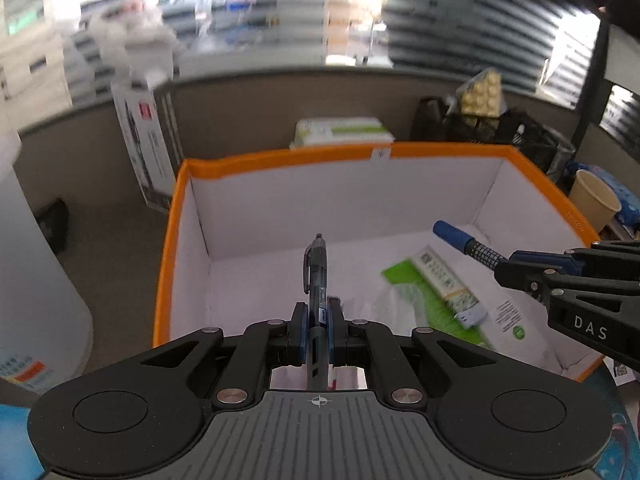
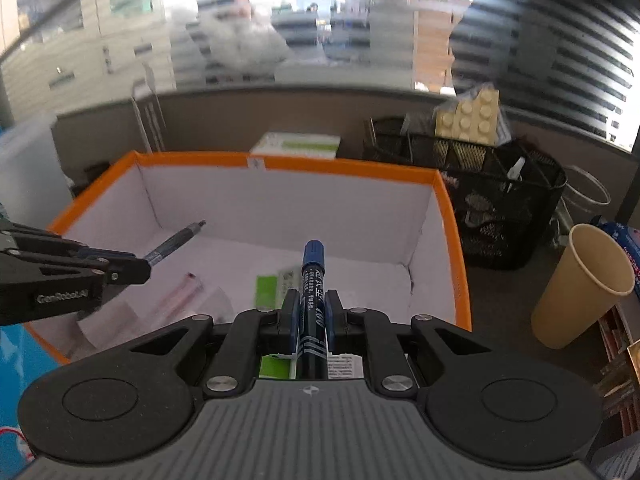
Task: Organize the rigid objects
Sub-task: 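Open left tool to drop the pen while right tool releases the blue marker in the box, then move both tools back to the mat toward the tape roll and a pen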
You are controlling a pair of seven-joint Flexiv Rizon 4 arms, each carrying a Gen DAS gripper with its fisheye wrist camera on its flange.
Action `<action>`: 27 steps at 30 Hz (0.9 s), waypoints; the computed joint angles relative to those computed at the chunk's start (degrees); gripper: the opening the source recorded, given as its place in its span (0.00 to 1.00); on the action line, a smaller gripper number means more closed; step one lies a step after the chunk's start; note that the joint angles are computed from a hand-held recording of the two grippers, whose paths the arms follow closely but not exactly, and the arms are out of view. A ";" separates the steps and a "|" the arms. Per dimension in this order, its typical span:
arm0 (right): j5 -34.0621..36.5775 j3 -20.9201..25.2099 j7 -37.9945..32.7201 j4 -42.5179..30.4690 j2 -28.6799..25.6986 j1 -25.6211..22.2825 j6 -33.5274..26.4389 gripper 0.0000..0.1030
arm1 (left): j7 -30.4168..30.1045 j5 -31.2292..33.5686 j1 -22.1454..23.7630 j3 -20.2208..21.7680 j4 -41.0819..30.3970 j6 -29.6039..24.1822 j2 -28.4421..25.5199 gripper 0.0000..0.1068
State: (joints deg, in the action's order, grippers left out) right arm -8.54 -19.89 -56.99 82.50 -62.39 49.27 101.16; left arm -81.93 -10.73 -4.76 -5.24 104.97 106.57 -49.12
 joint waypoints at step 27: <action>24.55 -15.64 -8.76 25.78 2.82 23.91 21.64 0.35 | 1.95 3.13 -4.95 3.69 20.27 29.93 4.99 0.96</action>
State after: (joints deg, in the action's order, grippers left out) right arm 16.00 -35.53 -65.76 108.28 -59.57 73.17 122.79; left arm -79.98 -7.61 -9.72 -1.55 125.24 136.50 -44.13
